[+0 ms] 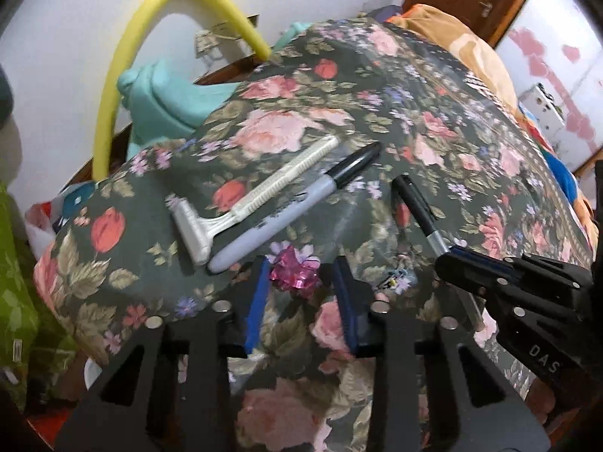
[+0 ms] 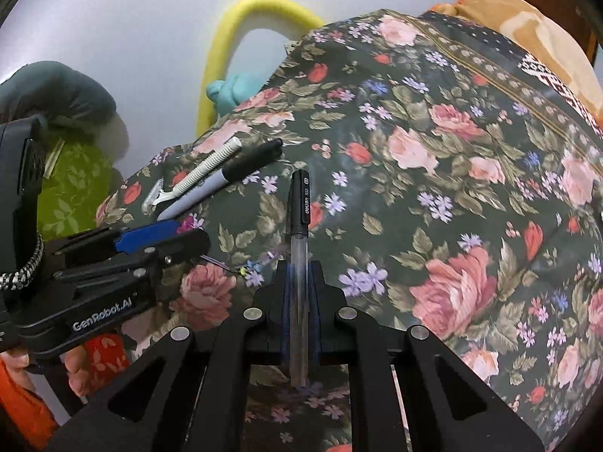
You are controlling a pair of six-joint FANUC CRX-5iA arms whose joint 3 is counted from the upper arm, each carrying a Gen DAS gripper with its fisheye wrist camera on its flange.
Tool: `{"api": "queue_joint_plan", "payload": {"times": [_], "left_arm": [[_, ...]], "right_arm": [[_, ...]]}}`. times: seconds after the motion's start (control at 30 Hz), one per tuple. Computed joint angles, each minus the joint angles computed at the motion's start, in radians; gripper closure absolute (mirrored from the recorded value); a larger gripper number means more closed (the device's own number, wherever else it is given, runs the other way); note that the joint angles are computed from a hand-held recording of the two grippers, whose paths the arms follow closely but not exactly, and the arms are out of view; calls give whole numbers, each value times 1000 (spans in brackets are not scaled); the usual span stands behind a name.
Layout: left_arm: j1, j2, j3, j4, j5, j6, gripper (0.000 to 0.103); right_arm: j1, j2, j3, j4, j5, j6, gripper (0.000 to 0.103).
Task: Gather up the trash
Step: 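Grasp the clear pen with the right tool while the left tool grasps the pink hair tie, then carry the pen and hair tie over the white bin and release them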
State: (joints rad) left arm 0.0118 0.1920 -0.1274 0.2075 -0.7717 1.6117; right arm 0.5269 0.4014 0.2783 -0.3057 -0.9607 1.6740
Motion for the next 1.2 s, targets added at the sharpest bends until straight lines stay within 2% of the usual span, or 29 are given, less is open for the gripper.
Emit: {"api": "queue_joint_plan", "payload": {"times": [0.23, 0.43, 0.83, 1.2], "left_arm": [[-8, -15, -3, -6, -19, -21, 76], [-11, -77, -27, -6, -35, -8, 76], [35, -303, -123, -34, -41, 21, 76], [169, -549, -264, -46, -93, 4, 76]], "right_arm": [[2, -28, -40, 21, 6, -43, 95], [12, -92, -93, 39, 30, -73, 95], [92, -220, -153, 77, 86, -103, 95], [243, -300, -209, 119, 121, -135, 95]]}}
